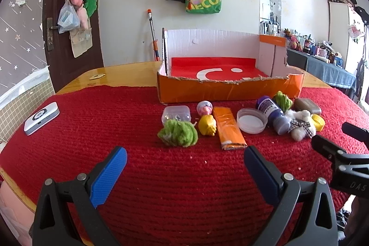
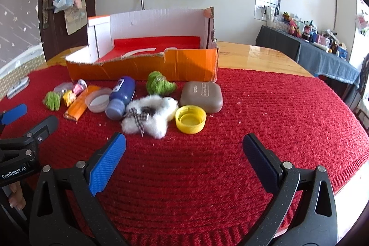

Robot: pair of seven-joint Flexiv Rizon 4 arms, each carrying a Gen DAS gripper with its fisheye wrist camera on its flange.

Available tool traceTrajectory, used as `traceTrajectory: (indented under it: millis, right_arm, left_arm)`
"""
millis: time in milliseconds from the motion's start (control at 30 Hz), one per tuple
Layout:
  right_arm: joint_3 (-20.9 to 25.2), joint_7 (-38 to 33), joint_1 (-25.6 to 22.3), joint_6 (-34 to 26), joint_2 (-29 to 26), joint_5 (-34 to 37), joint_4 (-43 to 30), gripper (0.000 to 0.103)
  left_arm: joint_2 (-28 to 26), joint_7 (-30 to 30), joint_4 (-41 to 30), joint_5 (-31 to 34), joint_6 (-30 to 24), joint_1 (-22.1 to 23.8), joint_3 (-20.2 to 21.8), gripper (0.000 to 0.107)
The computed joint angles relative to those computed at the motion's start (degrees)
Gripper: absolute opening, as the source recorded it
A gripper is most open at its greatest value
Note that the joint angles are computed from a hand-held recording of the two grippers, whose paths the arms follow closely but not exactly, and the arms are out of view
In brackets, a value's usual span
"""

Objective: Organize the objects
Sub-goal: 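Move left tool to green fuzzy ball while right tool approaches yellow bottle cap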

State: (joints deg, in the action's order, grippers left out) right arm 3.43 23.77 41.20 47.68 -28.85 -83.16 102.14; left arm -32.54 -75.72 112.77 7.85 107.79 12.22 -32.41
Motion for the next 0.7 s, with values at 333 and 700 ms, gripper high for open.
traceTrajectory:
  millis: [333, 700]
  right_arm:
    - [0.31, -2.94, -1.71, 0.39, 0.81, 5.40, -0.38, 0.103]
    - [0.04, -11.33, -1.78, -0.59, 0.21, 16.27, -1.56, 0.103]
  left_arm:
    - [0.46, 4.64, -2.45, -5.73, -9.32, 2.92, -4.46, 0.103]
    - [1.27, 11.05, -5.89, -15.96, -19.57, -0.74, -0.99, 0.098]
